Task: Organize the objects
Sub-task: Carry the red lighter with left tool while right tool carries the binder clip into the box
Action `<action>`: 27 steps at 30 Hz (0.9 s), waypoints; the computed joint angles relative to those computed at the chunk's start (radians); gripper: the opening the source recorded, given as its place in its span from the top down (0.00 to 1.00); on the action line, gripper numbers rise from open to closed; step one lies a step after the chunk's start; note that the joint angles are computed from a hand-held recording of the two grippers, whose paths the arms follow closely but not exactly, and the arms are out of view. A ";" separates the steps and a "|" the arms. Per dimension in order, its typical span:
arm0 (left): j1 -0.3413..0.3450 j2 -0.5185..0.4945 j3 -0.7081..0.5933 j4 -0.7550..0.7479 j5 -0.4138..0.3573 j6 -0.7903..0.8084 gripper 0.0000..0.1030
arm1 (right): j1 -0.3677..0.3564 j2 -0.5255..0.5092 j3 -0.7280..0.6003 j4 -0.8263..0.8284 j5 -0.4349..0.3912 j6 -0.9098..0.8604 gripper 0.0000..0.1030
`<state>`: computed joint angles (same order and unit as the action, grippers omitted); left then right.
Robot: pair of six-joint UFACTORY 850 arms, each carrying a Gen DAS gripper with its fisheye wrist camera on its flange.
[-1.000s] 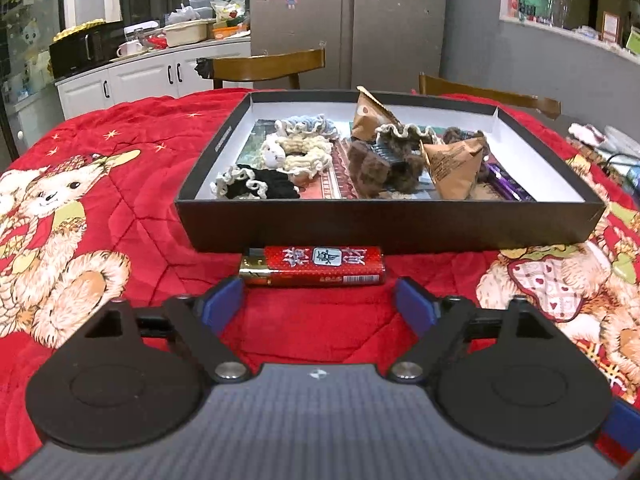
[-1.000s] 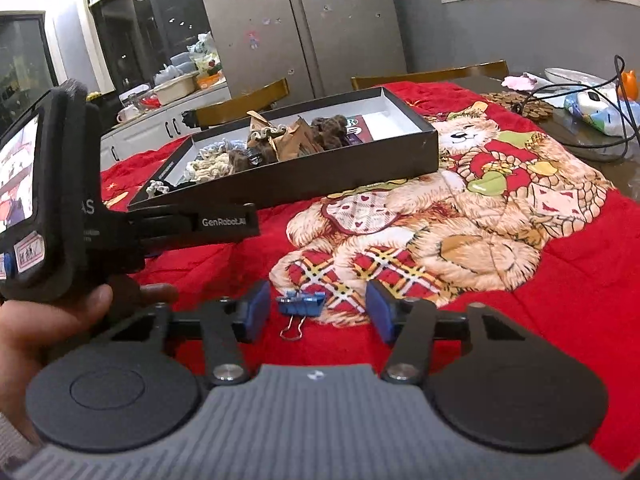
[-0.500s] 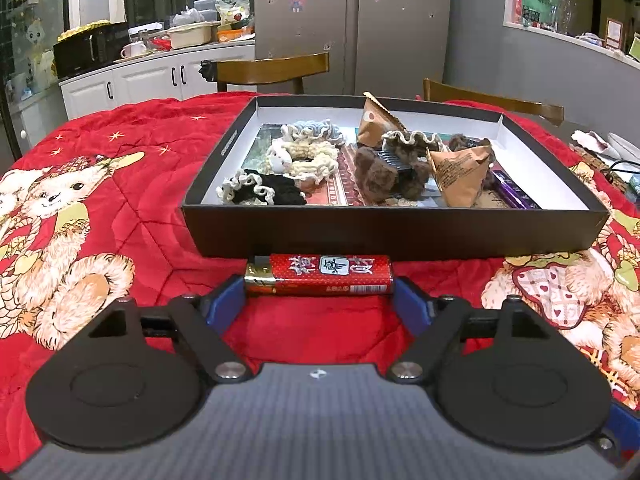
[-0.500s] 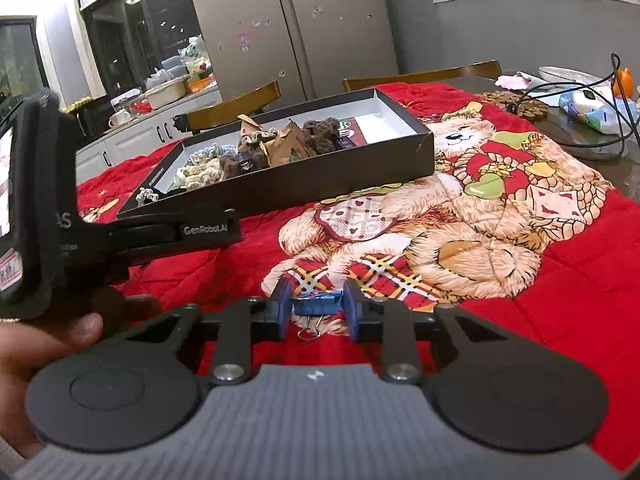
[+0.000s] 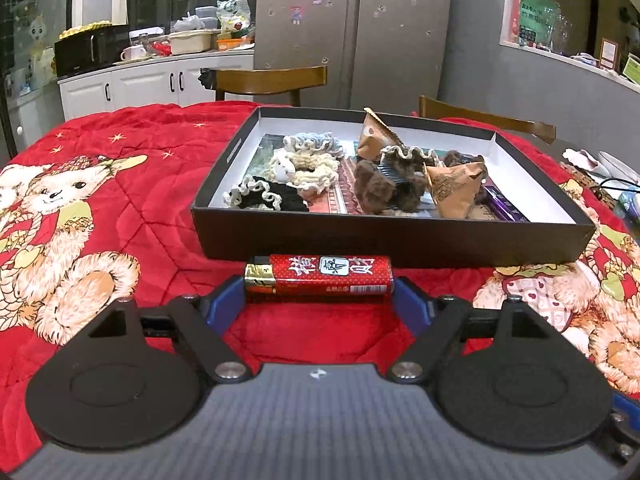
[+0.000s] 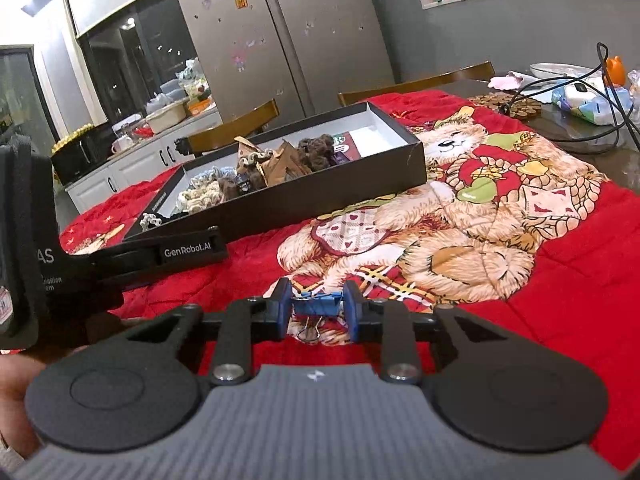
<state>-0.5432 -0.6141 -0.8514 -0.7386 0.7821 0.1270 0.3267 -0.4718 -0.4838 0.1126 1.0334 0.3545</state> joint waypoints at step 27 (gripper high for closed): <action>-0.020 0.004 0.023 -0.001 0.082 -0.008 0.19 | 0.003 0.016 -0.005 0.034 -0.009 0.010 0.70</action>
<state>-0.5633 -0.6097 -0.8286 -0.7393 0.8646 0.1190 0.3301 -0.4561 -0.4887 0.1469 1.0245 0.3641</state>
